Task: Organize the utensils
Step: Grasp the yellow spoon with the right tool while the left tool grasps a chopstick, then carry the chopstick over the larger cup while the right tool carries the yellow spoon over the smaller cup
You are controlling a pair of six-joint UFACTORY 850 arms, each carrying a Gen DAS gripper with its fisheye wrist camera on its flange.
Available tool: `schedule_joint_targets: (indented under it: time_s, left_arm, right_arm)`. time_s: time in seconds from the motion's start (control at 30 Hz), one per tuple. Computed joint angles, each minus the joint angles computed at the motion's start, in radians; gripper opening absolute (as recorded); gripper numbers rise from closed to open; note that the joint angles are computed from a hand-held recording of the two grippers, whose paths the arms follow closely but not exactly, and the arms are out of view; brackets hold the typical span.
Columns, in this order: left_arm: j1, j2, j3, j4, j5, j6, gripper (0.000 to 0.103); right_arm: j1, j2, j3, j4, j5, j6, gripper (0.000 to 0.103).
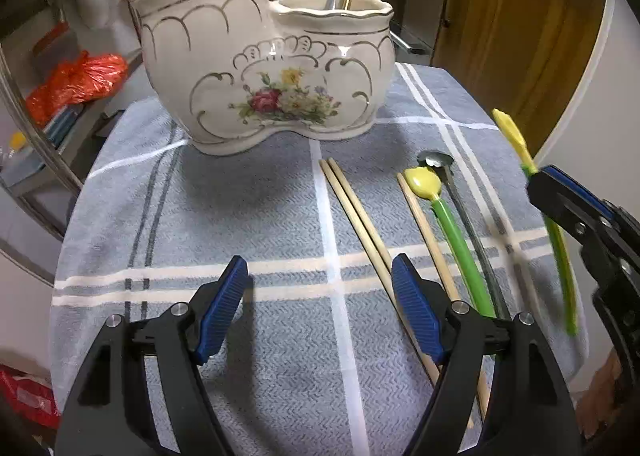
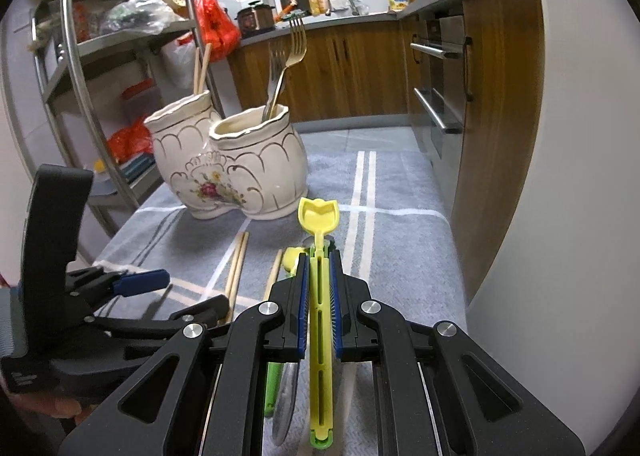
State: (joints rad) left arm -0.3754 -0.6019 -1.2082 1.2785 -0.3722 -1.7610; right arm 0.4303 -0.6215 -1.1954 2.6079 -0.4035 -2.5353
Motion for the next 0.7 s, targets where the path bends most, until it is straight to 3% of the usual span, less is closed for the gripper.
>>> schedule_joint_targets:
  time_s: [0.1,0.17,0.23,0.33,0.6,0.7]
  left_arm:
    - [0.002,-0.016,-0.019,-0.046,-0.013,0.058,0.065]
    - [0.005,-0.017,-0.023,-0.026,-0.012,0.049,0.054]
    - [0.01,-0.019,-0.029,-0.031,0.001,0.081,0.032]
    - [0.023,-0.015,-0.03,-0.064,0.042,0.141,0.011]
    - [0.074,0.037,0.036,-0.077,0.167,0.21,0.004]
    - [0.091,0.049,0.053,-0.011,0.192,0.157,0.004]
  right_arm:
    - [-0.004,0.007,0.012,-0.012,-0.018,0.01,0.01]
    - [-0.005,0.01,0.019,-0.02,-0.029,0.015,0.01]
    - [-0.006,0.01,0.02,-0.031,-0.031,0.025,0.01]
    - [-0.007,0.012,0.025,-0.043,-0.039,0.033,0.01]
    - [-0.01,0.022,0.038,-0.048,-0.065,0.05,0.01]
    - [-0.006,0.027,0.042,-0.034,-0.073,0.039,0.01]
